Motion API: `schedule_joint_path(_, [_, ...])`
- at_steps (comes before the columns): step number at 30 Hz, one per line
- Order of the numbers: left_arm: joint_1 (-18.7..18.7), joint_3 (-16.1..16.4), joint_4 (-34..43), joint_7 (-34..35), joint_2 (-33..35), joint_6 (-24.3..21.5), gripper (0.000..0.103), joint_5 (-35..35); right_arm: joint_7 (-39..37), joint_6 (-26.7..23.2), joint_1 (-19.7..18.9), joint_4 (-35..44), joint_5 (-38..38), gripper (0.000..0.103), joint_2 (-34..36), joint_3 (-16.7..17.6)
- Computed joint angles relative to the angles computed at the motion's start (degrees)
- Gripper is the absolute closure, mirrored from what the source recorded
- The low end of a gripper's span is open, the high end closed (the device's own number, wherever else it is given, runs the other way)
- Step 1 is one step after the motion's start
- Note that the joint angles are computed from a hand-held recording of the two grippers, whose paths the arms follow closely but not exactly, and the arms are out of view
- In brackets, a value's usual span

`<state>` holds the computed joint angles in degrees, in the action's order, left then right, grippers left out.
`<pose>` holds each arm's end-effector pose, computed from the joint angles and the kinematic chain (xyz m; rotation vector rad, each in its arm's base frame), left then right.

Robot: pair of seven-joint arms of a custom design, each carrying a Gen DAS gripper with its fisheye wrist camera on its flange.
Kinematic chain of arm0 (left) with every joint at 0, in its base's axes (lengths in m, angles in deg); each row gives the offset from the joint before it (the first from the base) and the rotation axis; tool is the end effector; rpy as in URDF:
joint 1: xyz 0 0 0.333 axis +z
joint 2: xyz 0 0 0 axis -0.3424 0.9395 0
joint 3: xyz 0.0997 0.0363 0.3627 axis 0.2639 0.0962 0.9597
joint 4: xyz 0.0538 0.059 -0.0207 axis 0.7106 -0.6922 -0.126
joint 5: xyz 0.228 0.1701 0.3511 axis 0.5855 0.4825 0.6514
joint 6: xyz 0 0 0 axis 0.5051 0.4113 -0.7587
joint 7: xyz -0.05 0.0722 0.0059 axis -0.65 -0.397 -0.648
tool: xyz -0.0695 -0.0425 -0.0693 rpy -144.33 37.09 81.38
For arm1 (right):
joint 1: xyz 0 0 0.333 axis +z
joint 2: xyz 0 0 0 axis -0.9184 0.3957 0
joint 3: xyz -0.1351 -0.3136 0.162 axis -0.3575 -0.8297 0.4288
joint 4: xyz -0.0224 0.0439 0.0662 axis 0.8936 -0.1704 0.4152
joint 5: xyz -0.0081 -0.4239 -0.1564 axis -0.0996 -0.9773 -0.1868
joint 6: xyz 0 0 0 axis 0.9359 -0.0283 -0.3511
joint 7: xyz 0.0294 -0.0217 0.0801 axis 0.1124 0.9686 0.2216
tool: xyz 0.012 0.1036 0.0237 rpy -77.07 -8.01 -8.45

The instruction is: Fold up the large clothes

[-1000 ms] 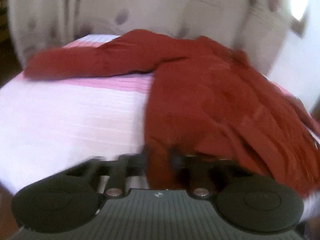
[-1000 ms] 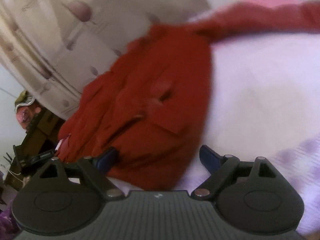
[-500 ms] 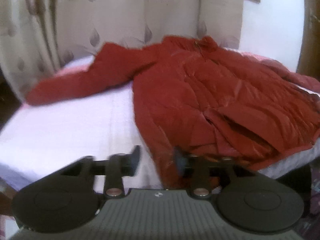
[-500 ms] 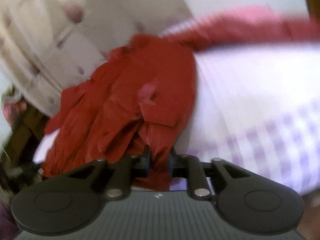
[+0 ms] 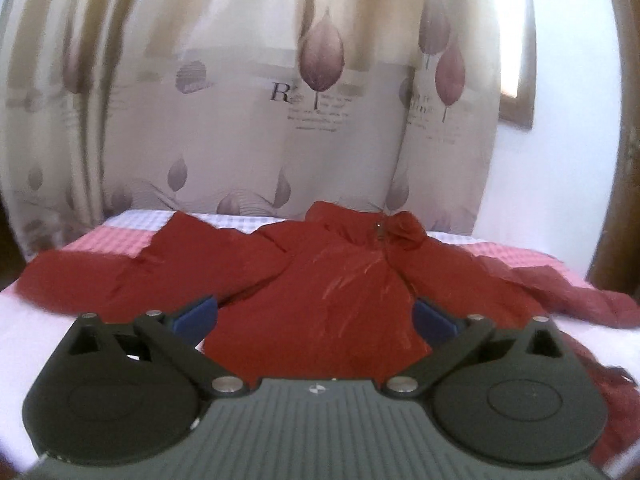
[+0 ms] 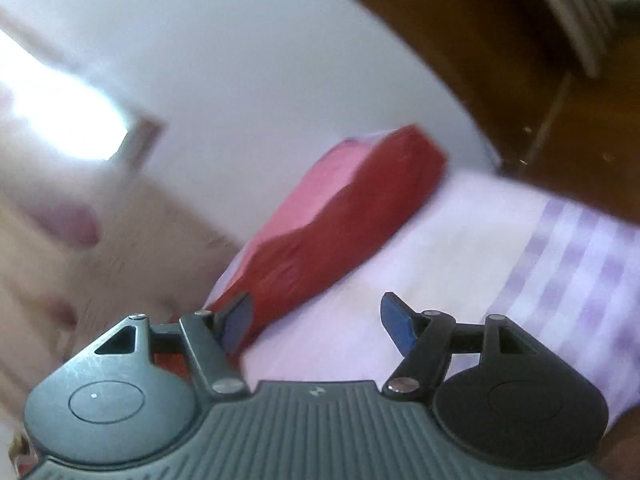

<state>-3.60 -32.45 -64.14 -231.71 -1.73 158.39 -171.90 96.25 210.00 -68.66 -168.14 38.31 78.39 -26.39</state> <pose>0.7072 0.1975 0.5285 -1.4689 1.5354 -1.1165 0.6387 0.0056 0.4274 -0.5186 1.8580 -0.2862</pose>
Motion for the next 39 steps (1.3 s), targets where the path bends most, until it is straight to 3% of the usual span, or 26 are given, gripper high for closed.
schedule_joint_path(1, [-0.6, -0.4, 0.9, 0.8, 1.1, 1.2, 0.001, -0.5, 1.5, 0.1, -0.8, 1.5, -0.8, 0.032, 1.4, -0.1])
schedule_joint_path(4, [-2.3, -1.3, 5.4, 6.1, 5.3, 6.0, 0.001, -4.3, -7.6, -1.7, 4.6, 6.4, 13.0, 0.031, 4.8, -3.9])
schedule_joint_path(8, [-3.0, -1.6, 8.2, 4.7, 9.2, 9.2, 0.001, 0.1, -3.0, -4.8, 0.2, 12.5, 12.3, 0.030, 9.2, -0.9])
schedule_joint_path(10, [-2.5, -1.8, 7.6, -1.8, 9.9, 8.8, 0.001, 6.2, -6.5, -5.4, 3.0, 15.3, 16.9, 0.031, 11.2, -3.1])
schedule_joint_path(15, [-0.2, -3.3, 6.7, -8.7, 10.8, 8.0, 0.001, 12.1, -16.5, -12.0, 12.0, 22.3, 29.5, 0.034, 14.7, -10.9])
schedule_joint_path(17, [0.2, -3.4, 6.6, -13.1, 11.2, 7.5, 0.001, 15.3, -19.5, -16.8, 13.4, 24.6, 31.0, 0.046, 15.2, -12.8])
schedule_joint_path(18, [0.3, -3.4, 6.6, -15.2, 11.4, 7.2, 0.001, 17.0, -19.3, -17.7, 12.0, 26.0, 30.6, 0.054, 16.1, -11.7])
schedule_joint_path(21, [1.7, -4.7, 6.8, -18.5, 11.9, 6.3, 0.001, 19.4, -17.9, -18.4, 10.6, 28.3, 30.8, 0.052, 17.3, -11.0])
schedule_joint_path(23, [2.8, -5.9, 7.0, -19.8, 12.2, 6.0, 0.001, 20.4, -20.7, -23.4, 13.6, 29.6, 31.2, 0.069, 17.5, -14.9])
schedule_joint_path(25, [3.5, -6.4, 6.9, -22.3, 12.4, 5.2, 0.000, 22.7, -19.3, -25.6, 12.5, 30.7, 27.8, 0.086, 17.8, -14.2])
schedule_joint_path(27, [3.9, -6.7, 6.8, -25.0, 12.6, 4.8, 0.000, 25.3, -17.1, -27.2, 16.6, 32.5, 26.5, 0.094, 19.2, -19.7])
schedule_joint_path(29, [5.7, -8.9, 6.7, -24.0, 12.6, 5.4, 0.000, 24.9, -15.4, -25.3, 19.9, 32.8, 25.0, 0.096, 19.3, -23.5])
schedule_joint_path(30, [7.0, -10.5, 6.7, -22.9, 12.7, 5.7, 0.000, 23.9, -15.8, -20.9, 20.2, 33.2, 24.0, 0.096, 19.5, -23.3])
schedule_joint_path(33, [9.0, -13.0, 6.5, -21.7, 12.8, 5.9, 0.000, 23.6, -20.4, -14.4, 17.3, 36.8, 19.8, 0.096, 18.9, -17.6])
schedule_joint_path(36, [10.7, -15.0, 6.0, -18.9, 12.2, 6.4, 0.000, 21.1, -21.7, -11.4, 9.8, 44.4, 10.6, 0.096, 20.4, -4.8])
schedule_joint_path(39, [12.2, -16.1, 5.0, -14.5, 10.4, 5.8, 0.000, 15.1, -21.1, -12.9, 3.0, 56.6, -3.4, 0.096, 26.6, 10.2])
